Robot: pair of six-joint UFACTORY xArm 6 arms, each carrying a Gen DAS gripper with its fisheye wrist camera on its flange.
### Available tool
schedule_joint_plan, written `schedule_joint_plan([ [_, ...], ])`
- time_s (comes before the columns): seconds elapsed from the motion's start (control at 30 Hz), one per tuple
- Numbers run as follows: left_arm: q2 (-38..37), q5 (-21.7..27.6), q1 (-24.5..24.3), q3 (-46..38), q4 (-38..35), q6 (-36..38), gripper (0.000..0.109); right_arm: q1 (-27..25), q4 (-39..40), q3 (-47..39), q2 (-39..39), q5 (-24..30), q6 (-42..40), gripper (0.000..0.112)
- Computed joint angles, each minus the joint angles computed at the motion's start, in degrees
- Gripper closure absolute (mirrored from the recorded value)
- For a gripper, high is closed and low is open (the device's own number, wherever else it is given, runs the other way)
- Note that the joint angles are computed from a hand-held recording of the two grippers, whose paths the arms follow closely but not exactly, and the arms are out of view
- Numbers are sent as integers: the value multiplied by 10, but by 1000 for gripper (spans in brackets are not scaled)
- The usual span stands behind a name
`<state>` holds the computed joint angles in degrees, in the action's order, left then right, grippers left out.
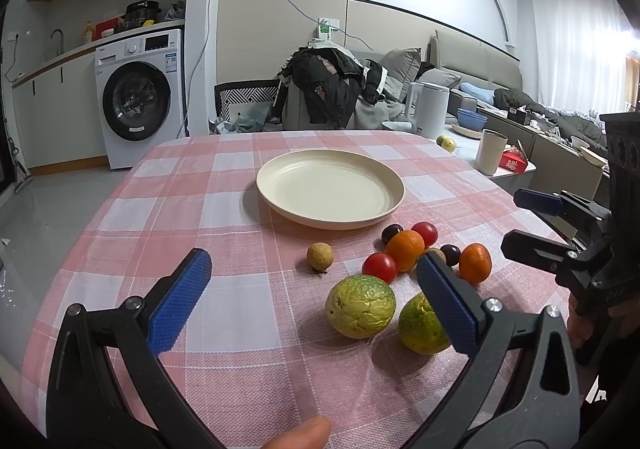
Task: Organize fruits
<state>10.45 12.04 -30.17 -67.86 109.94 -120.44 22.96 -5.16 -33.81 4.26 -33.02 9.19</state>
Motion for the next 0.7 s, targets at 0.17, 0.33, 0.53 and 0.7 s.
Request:
schedule_joint_plan([
  [0.17,0,0,0,0,-1,1,6,1,2,0,0,0,-1,9],
  [0.33,0,0,0,0,-2,1,6,0,-1,0,0,0,0,9],
  [0.53,0,0,0,0,-3,3,6,0,1,0,-1,0,-1,9],
  [0.7,0,0,0,0,-3,3,6,0,0,1,-1,0,0,9],
])
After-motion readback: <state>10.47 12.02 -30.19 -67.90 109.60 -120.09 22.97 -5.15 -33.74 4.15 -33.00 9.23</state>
